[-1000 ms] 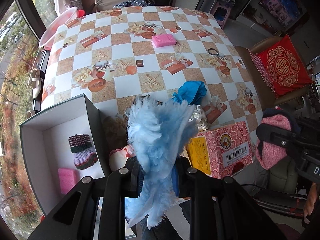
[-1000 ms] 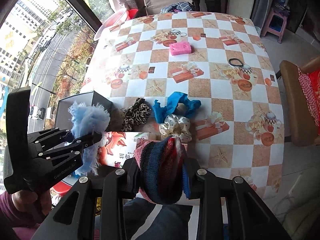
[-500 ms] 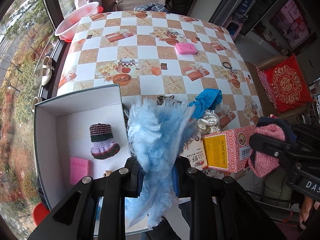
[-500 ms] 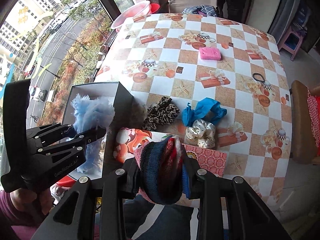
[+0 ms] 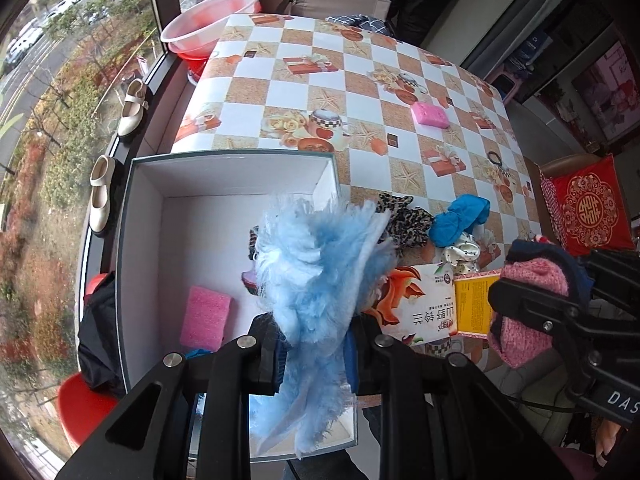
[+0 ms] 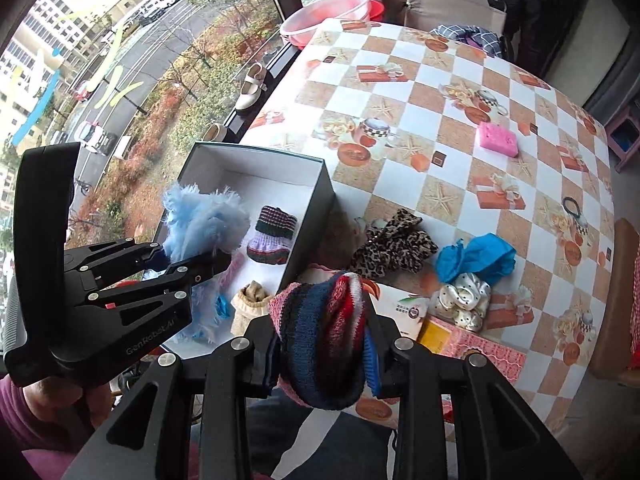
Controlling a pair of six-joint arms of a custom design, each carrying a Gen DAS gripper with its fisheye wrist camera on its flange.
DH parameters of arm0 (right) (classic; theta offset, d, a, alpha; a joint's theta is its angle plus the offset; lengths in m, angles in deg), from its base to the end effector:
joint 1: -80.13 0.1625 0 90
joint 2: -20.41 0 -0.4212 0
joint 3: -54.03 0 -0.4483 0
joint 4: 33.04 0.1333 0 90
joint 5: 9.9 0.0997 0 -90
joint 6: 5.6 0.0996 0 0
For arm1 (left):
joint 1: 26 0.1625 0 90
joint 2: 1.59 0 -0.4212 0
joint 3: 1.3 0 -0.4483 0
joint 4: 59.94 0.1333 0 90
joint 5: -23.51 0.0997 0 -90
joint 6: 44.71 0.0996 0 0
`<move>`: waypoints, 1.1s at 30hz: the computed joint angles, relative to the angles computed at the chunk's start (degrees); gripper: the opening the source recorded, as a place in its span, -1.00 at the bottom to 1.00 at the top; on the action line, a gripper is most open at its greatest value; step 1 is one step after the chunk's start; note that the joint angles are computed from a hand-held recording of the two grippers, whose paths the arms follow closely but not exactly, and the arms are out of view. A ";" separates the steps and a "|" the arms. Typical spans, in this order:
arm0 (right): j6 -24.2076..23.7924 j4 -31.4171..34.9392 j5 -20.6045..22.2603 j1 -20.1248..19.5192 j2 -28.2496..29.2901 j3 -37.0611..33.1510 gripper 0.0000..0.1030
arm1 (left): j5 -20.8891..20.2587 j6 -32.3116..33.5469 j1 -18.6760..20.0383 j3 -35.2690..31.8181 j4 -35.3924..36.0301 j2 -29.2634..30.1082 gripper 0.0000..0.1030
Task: Organize soft objects
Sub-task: 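Carry the fluffy duster in the left tool and the striped hat in the right tool to the box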
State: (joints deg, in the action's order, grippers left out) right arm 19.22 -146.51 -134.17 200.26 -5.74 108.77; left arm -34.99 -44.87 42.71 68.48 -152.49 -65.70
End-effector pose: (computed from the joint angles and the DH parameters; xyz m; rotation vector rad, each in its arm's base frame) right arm 0.5003 -0.7082 0.0427 0.1538 -2.5542 0.2624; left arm -0.0905 -0.7428 0.4069 0.4946 2.5432 -0.0667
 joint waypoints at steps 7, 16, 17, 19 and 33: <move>-3.39 4.61 3.23 0.20 6.74 -9.82 -0.34 | 1.13 -2.71 2.05 -1.20 1.11 -0.55 -0.52; -6.02 11.52 6.29 0.41 14.54 -21.23 -0.34 | 2.32 -5.69 4.38 -1.92 3.31 -1.26 -0.52; -6.14 12.14 6.43 0.42 15.16 -22.14 -0.34 | 2.46 -5.84 4.57 -1.83 3.53 -1.37 -0.52; -6.23 13.44 6.81 0.40 16.30 -23.84 -0.34 | 2.75 -5.90 4.88 -1.62 4.11 -1.53 -0.52; -6.56 19.86 8.90 -0.03 22.48 -32.72 -0.34 | 3.23 -7.87 6.22 -0.98 7.02 -1.97 -0.50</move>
